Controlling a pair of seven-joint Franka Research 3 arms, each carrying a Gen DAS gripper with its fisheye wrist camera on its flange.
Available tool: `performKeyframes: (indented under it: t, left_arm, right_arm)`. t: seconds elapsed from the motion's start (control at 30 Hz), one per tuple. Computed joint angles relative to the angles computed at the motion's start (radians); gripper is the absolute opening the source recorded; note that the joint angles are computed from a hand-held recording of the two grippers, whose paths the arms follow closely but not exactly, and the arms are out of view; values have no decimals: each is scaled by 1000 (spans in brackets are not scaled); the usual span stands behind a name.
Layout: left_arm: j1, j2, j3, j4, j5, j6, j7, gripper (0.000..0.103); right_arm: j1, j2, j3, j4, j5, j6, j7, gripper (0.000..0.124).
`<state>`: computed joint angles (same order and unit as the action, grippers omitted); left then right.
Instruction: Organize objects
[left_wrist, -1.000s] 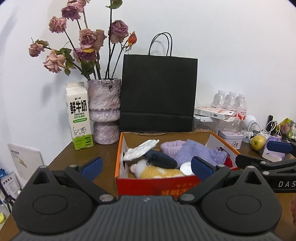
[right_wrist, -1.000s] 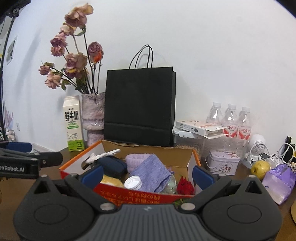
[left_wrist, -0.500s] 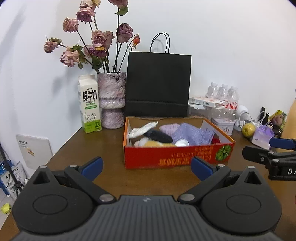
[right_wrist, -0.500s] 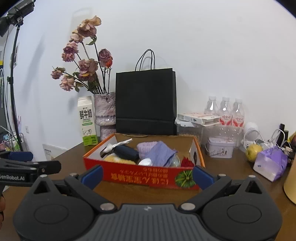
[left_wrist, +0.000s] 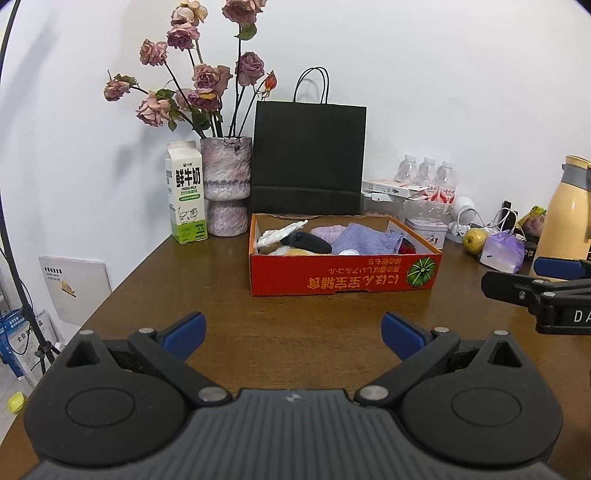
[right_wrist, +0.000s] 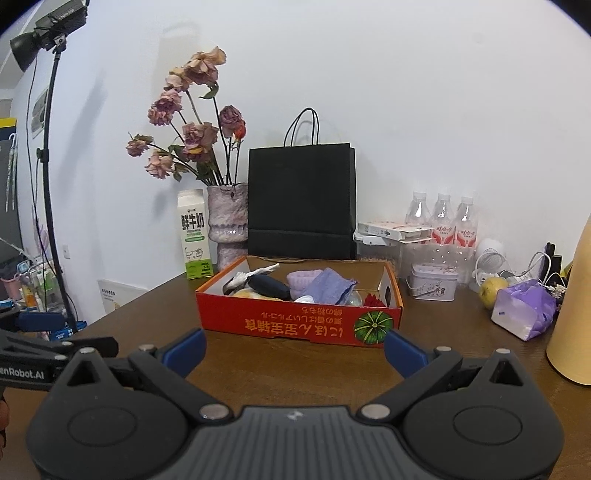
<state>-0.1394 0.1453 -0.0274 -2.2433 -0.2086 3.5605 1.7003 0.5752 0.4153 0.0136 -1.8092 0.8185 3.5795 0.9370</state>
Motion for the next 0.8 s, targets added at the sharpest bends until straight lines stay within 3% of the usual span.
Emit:
performKeyframes:
  t: [0.8]
  left_arm:
    - [6,-50,-36,-65,-67,23,50,103]
  right_arm:
    - [-31,-53,46,-89,-30,48,31,103]
